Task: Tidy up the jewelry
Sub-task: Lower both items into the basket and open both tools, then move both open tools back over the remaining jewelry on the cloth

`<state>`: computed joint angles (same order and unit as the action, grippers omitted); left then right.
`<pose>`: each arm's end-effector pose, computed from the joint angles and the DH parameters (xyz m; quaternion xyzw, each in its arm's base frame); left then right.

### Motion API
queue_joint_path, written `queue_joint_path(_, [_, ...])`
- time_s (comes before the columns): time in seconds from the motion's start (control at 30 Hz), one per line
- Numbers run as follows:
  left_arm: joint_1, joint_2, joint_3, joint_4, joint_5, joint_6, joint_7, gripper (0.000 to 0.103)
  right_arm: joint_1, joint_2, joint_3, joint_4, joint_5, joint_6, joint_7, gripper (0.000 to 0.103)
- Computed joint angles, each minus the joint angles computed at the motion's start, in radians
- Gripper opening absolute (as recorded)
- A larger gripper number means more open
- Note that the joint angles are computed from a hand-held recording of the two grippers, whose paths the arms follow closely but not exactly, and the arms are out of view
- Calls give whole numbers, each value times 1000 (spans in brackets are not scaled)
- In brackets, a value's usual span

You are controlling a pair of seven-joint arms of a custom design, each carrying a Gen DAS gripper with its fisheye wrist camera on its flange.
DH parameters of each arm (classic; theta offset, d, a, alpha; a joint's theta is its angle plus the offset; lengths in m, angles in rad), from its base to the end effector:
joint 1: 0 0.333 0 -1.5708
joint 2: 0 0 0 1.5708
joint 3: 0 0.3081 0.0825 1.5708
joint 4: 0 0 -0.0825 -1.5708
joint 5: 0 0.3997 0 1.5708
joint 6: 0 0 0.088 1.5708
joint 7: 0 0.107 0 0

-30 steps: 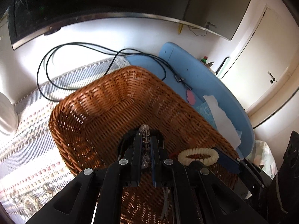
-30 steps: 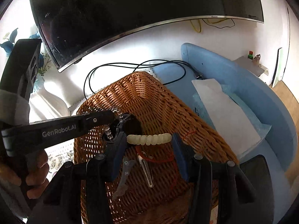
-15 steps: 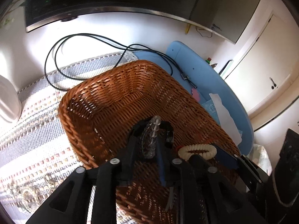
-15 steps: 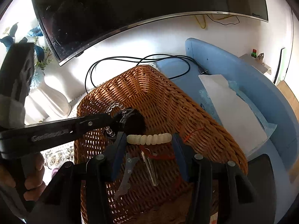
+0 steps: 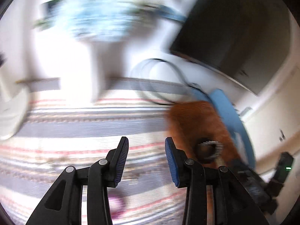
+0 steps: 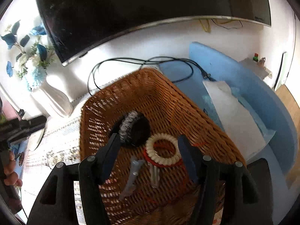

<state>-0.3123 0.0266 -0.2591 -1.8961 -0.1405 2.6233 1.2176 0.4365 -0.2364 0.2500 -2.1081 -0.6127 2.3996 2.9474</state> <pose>0.5328 -0.3368 0.5537 -0.6225 0.7013 -0.3429 0.0549 0.4191 0.3503 0.5614 -0.5401 0.7560 -0.2147 0.3011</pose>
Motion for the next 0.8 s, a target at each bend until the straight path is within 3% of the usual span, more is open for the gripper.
queue_joint_path(0.17, [57,-86,33,-113,119,-10,-168,41,23,66,13,91,-40,57,-64,67])
queue_joint_path(0.3, [94,-125,31,-183,153,-11,-220,41,70,166,13,202,-33,130,-167,67])
queue_joint_path(0.4, [108,-136,28,-222,160,-5,-242,41,119,268,7,293,36,180,-315,67])
queue_joint_path(0.5, [123,-160,25,-271,177,14,-266,41,167,389,13,396,158,163,-489,67])
queue_joint_path(0.63, [104,-159,30,-296,79,29,-179,41,211,496,7,482,278,98,-615,67])
queue_joint_path(0.8, [48,-146,38,-283,-122,44,43,41,272,571,-32,535,267,43,-656,67])
